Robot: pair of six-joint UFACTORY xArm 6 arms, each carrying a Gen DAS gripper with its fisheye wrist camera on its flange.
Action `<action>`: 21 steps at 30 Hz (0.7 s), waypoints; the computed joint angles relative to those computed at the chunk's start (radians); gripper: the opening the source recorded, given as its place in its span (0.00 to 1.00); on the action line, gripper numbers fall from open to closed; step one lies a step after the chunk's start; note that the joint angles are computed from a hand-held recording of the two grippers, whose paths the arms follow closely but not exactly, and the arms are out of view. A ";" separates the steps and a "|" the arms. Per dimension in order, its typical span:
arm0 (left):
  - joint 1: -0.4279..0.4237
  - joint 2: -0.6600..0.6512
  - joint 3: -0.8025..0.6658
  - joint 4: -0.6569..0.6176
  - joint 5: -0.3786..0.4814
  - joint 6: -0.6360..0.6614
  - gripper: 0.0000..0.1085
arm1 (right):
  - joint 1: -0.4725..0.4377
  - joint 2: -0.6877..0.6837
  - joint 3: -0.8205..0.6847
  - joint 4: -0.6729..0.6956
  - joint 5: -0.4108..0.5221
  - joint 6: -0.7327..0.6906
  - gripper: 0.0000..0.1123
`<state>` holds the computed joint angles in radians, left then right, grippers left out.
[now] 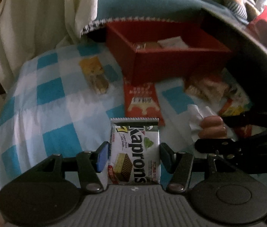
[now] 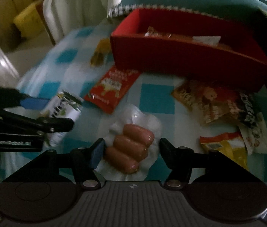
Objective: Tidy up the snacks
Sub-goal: 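Lift the Kaprons pack with the left gripper while the right gripper grasps the sausage pack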
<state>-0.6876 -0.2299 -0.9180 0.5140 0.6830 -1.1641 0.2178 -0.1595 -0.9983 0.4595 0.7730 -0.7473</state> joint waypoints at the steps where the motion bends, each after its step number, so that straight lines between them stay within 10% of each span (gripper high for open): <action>1: 0.005 -0.006 0.004 0.002 -0.015 -0.007 0.46 | -0.005 -0.005 -0.002 0.020 0.004 -0.002 0.62; 21: 0.144 0.257 -0.393 0.212 -0.120 -0.011 0.46 | -0.070 0.210 -0.349 0.270 -0.116 -0.051 0.62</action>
